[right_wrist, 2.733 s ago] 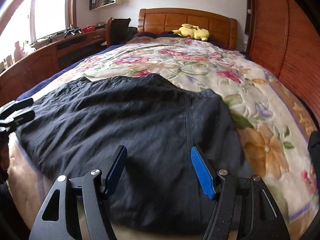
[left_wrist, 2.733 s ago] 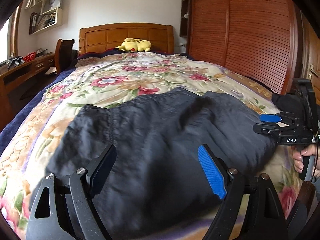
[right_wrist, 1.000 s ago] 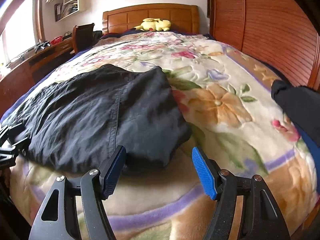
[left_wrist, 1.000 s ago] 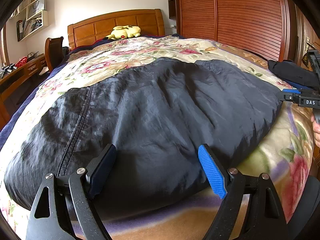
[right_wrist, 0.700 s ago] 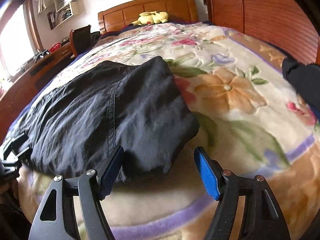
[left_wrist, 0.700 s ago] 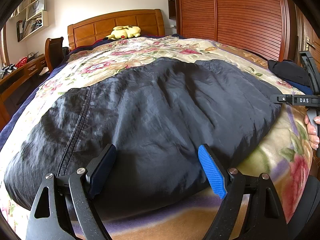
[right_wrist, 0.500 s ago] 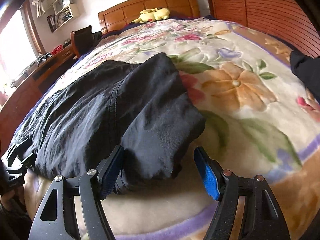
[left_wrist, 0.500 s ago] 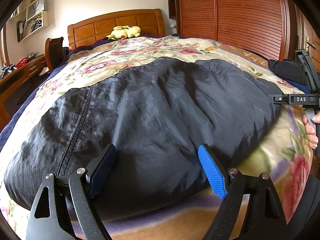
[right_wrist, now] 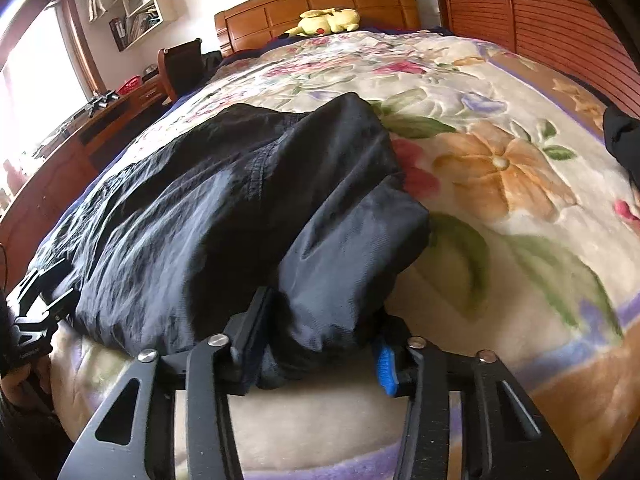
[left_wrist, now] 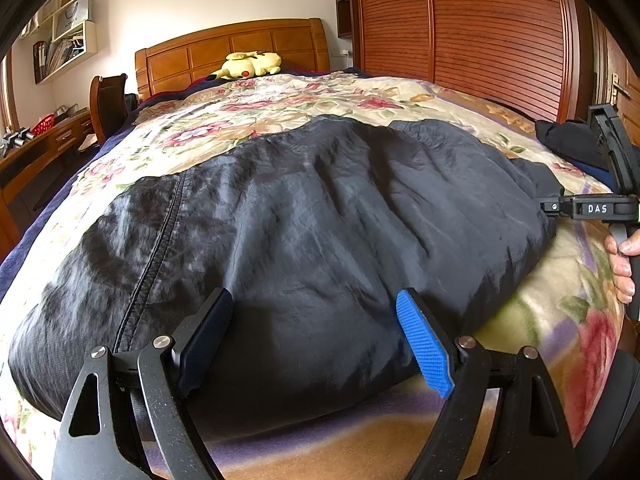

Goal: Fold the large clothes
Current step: 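Grasp the folded jacket edge with the right tool and lift it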

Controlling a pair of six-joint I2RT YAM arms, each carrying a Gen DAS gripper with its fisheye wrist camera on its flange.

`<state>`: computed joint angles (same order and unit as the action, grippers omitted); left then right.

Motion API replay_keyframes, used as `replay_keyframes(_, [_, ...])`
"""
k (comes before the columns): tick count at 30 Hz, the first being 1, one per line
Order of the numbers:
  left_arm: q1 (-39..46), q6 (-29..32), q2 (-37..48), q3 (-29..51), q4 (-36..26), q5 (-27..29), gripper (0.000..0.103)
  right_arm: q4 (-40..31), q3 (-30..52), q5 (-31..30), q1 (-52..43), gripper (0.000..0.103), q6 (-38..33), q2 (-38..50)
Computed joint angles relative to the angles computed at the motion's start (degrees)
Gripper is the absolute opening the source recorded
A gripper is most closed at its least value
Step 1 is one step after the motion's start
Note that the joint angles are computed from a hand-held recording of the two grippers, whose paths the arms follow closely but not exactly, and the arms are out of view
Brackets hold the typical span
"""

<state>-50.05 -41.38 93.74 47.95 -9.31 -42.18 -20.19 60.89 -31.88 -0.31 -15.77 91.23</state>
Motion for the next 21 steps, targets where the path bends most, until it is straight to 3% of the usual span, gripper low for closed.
replay_keyframes(9, [-1.60,1.64,-1.18,-0.62,0.28,1.07,0.085,0.06,0.99,-0.12,-0.03,0.041,-0.56,1.17])
replay_keyframes(15, [-1.45,1.51,-0.16,-0.18,-0.03,1.04,0.085,-2.26,2.26,-1.48,-0.13,0.018,-1.52,-1.07])
replay_keyframes(21, [-1.14,1.14,-1.27,-1.10,0.26,1.71,0.085,-4.10,5.80,-3.72,1.49,0.014,-0.78,-6.98])
